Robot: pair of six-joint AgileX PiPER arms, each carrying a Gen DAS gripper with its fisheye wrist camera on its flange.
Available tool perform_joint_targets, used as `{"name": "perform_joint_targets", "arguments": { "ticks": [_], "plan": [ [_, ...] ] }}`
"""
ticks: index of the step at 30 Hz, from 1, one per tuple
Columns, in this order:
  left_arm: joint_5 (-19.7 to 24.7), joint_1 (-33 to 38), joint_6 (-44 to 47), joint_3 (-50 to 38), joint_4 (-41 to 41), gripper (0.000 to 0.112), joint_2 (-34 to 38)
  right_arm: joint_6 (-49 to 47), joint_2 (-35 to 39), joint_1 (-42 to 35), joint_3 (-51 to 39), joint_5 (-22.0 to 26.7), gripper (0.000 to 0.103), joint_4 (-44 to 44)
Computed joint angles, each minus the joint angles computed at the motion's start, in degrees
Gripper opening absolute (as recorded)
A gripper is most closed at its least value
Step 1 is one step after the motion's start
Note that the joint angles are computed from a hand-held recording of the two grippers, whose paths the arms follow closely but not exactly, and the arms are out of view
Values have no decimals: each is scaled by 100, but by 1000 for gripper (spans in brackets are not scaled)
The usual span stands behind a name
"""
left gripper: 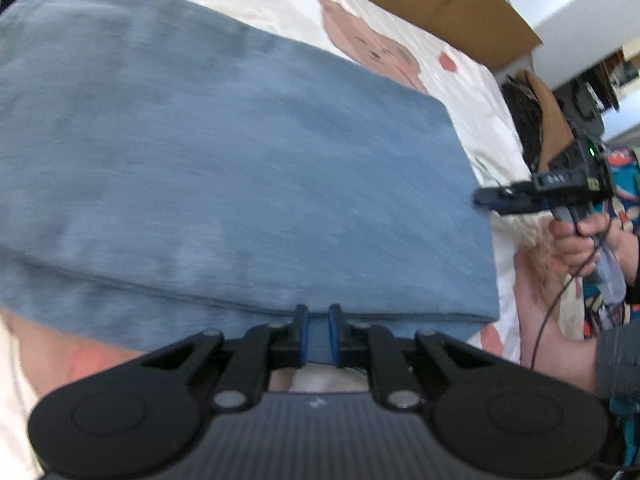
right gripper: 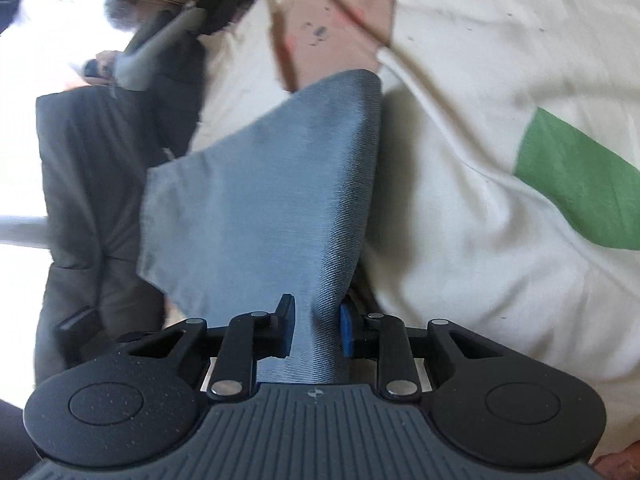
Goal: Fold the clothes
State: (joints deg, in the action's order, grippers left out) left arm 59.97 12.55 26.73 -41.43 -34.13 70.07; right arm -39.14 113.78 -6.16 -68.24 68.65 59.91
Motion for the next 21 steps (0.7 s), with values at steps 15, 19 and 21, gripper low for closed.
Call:
{"name": "perform_joint_targets", "arguments": {
  "ticks": [15,19,21],
  "plan": [
    [-21,1989,-898,450,630,22,-765,-103,537,357,-86,-271,19,452],
    [-118,2566,-1092,445,876,46,-997,-138,464,387,-110,-255,12,444],
    [-283,2657,-1212,441,985,57,-979,-103,450,401,-166,-218,11,429]
  ]
}}
